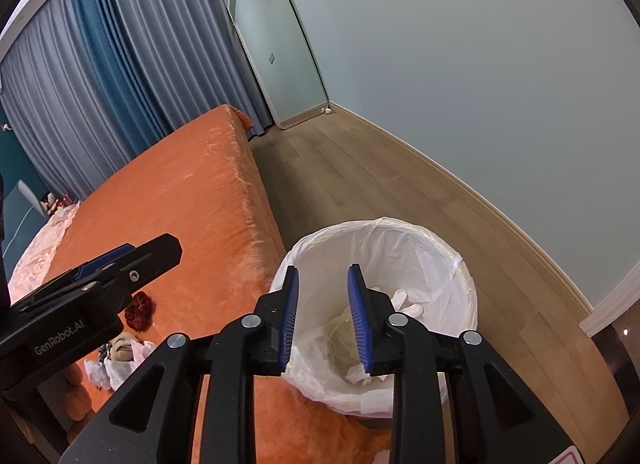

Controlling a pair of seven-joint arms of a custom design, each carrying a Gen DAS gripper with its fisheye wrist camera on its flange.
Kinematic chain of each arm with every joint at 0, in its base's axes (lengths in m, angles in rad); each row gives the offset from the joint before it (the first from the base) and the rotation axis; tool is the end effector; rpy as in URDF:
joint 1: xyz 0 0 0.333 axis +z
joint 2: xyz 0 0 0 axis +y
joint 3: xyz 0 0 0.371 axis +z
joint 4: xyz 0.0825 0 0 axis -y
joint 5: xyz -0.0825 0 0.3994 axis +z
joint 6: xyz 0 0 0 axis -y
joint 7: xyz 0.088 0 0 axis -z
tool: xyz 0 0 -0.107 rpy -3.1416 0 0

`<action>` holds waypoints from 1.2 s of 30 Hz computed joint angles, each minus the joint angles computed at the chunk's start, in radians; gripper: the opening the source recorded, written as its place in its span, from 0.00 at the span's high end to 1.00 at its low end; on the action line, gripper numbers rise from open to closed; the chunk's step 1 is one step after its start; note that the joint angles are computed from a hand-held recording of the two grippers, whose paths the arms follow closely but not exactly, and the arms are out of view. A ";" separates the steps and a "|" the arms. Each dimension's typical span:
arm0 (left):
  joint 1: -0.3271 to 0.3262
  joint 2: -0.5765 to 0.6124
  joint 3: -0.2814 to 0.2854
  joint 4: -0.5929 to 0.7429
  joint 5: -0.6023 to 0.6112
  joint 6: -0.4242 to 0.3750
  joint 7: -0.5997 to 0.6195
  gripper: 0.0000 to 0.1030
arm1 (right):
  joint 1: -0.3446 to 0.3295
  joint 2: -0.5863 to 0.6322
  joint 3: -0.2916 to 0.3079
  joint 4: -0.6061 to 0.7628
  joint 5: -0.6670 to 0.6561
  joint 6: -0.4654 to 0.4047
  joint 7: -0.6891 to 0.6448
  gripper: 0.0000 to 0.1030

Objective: Collect trash
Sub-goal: 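Move both open tools back over the remaining items on the bed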

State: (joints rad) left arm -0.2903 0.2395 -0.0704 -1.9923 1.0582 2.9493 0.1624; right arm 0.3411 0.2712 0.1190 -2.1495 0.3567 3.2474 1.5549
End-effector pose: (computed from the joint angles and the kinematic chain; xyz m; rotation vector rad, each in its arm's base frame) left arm 0.5892 -0.2802 0.4458 -1.8549 1.7139 -0.9115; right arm 0.5891 0.2476 0.4110 -1.7351 1.5905 -0.3933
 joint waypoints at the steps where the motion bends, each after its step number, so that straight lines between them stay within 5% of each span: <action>1: -0.001 -0.011 0.005 -0.014 0.011 0.002 -0.013 0.35 | 0.003 -0.006 0.001 -0.004 0.000 0.000 0.000 0.73; 14: 0.073 -0.150 -0.033 -0.158 0.149 -0.009 -0.174 0.35 | 0.109 -0.045 -0.041 -0.025 -0.028 -0.017 0.016 0.71; 18: 0.109 -0.200 -0.052 -0.211 0.183 -0.012 -0.227 0.35 | 0.185 -0.052 -0.096 -0.029 -0.055 -0.017 0.041 0.61; 36: 0.293 -0.408 -0.095 -0.472 0.229 0.032 -0.370 0.35 | 0.322 -0.024 -0.105 0.003 -0.168 -0.073 0.096 0.61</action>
State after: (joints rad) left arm 0.0026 -0.1688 -0.1649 -2.4648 1.2868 2.9812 -0.2080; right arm 0.6632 0.2474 0.0140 -2.1461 0.1888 3.1742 1.6505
